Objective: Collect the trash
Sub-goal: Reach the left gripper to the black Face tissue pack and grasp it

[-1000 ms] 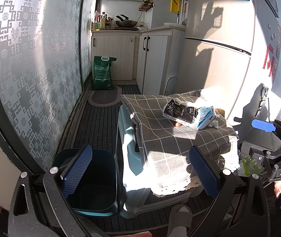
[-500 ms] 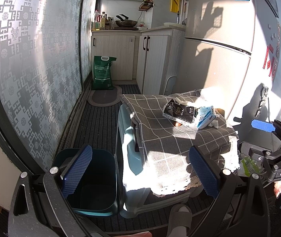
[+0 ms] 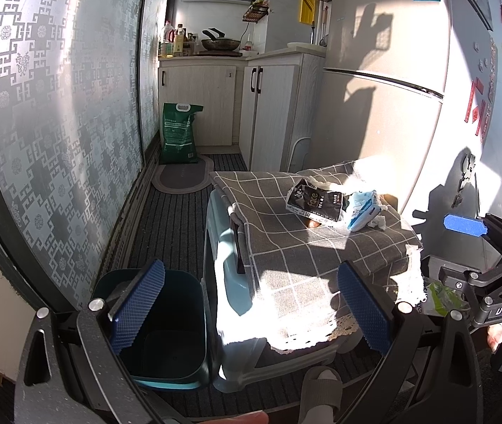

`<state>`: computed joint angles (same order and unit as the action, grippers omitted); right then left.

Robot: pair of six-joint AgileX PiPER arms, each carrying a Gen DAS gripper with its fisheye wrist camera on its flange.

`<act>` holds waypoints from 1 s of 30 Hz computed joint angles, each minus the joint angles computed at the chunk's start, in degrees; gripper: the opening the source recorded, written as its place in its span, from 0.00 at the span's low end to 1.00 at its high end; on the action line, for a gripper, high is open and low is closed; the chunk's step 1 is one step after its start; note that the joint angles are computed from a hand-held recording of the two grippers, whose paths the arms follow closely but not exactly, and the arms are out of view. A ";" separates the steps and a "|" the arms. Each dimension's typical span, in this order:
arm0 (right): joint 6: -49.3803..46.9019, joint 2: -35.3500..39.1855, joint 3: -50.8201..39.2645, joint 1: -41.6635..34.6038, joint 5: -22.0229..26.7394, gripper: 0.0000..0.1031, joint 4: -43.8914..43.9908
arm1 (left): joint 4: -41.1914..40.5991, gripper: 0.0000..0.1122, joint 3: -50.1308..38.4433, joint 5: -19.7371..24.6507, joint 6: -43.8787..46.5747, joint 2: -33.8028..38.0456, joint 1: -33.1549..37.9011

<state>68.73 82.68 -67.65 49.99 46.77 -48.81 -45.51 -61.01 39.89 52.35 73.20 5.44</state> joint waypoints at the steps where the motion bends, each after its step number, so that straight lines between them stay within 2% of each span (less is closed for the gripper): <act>1: 0.51 0.00 0.16 0.15 0.21 0.97 -0.48 | 0.16 0.89 -0.01 0.12 -0.22 -0.22 -0.16; 6: 2.65 -0.48 0.70 0.51 0.67 0.97 -2.00 | 1.86 0.89 -0.82 -1.67 0.45 1.03 -1.35; 8: 1.81 -0.39 0.73 0.02 0.22 0.97 -1.09 | 7.44 0.89 -0.13 -5.58 -3.19 0.91 -3.90; 10: 0.74 -0.36 1.02 -0.49 -0.50 0.97 -0.12 | 8.72 0.89 0.30 -7.01 -3.84 1.15 -4.60; 17: 2.37 -2.81 3.10 -0.53 -0.52 0.97 -1.33 | 3.20 0.86 -1.07 -2.97 1.58 2.16 -3.62; 21: 2.61 -4.21 4.45 -1.06 -0.30 0.97 -0.98 | 5.23 0.78 -4.27 -0.37 -0.17 3.99 -5.46; 26: 3.05 -6.32 6.60 -1.57 -0.72 0.97 -0.47 | 4.80 0.77 -9.03 2.72 1.80 6.05 -7.95; 30: 0.36 -7.66 7.97 -3.11 -3.18 0.97 2.59 | 6.95 0.74 -13.71 4.46 2.37 10.23 -10.84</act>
